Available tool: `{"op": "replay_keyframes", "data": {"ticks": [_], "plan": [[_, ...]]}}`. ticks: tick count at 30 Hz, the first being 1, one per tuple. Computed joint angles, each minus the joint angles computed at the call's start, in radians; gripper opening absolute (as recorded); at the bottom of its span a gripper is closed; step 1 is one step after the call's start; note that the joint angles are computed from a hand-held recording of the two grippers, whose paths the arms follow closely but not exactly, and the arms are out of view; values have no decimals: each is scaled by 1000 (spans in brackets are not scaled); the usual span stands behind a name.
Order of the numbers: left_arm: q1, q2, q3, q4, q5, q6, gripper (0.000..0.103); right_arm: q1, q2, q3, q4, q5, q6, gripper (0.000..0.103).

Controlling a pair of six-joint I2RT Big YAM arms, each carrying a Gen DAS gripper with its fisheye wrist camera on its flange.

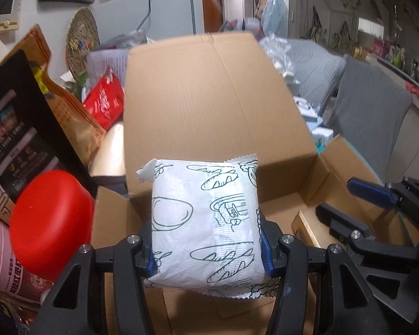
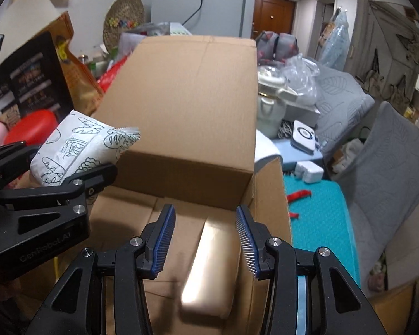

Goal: Organize snacks
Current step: 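Open left tool dropping the pouch while right tool releases gold box inside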

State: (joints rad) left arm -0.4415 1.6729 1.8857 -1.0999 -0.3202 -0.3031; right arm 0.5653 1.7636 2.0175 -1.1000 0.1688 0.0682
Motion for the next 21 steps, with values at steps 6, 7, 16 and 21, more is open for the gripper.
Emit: {"op": "replay_keyframes", "data": {"ticks": [6,7,16,21], "plan": [[-2,34,41,-75,4,-16,54,2,8,9,-17,24,-10,45],[0,41,50,-93,5,-26,54,2,9,10,-20,28,-11,45],[-7,24,36,-105,-33,-48,69,6,9,12,-34,56,-5,48],[-17,-5,26,-104,-44,-60,69,12,-25,-17,-20,47,-5,48]]}}
